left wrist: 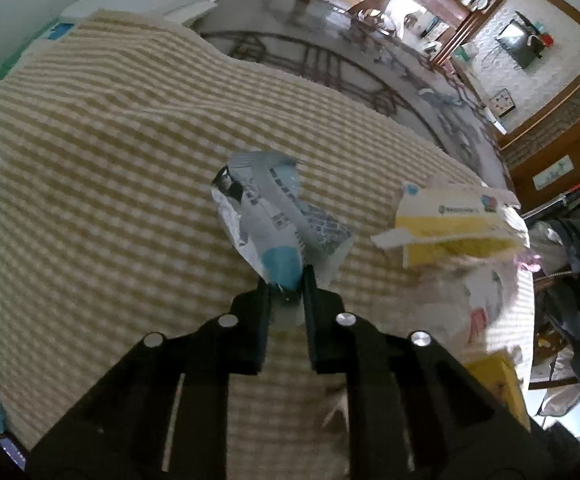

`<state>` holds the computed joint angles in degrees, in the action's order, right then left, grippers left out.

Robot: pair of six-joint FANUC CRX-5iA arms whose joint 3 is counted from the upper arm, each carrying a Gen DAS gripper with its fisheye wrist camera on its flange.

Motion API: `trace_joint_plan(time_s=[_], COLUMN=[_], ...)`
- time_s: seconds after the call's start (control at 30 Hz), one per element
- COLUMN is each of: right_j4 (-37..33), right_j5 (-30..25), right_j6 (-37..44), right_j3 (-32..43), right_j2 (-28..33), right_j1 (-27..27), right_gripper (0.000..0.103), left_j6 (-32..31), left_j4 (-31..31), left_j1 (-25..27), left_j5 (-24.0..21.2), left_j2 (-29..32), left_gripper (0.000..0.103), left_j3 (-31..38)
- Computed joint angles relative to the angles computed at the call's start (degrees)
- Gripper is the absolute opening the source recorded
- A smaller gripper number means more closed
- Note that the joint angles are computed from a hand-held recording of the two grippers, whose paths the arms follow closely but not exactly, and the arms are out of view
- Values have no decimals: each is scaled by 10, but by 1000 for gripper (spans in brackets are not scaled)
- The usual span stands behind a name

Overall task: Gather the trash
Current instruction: 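Grasp the yellow juice box with the right tool while the left tool grasps the silver-blue wrapper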

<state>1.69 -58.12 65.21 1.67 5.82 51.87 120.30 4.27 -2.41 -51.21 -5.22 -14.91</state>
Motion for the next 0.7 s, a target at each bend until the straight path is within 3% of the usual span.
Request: trace_joint_plan(time_s=[0.2,0.4,0.5,0.57,0.63,0.7], right_j4=[-8,-9,-3,4,9,15], right_j5=[-10,-16,-13,-10,-8,-7], right_j6=[8,3,-6,-13,-20,-24], right_j3=[9,12,8,5,3,2], right_j2=[10,15,13,11,9,10], right_j1=[-2,-4,-3,-2,-1,-1], right_gripper=[36,37,49,54,57,59], left_j6=[-21,-30,-28,-27,-15,-5], left_j4=[25,59,57,63,58,57], left_j1=[7,14,13,13,11,12], left_j5=[-9,-15,-11,-6,2,8], left_j2=[-78,-103,-102,-102,-102,-99], left_gripper=[15,15,16,24,44,49], left_j3=[-51,-79,-80,-81,-80,-81])
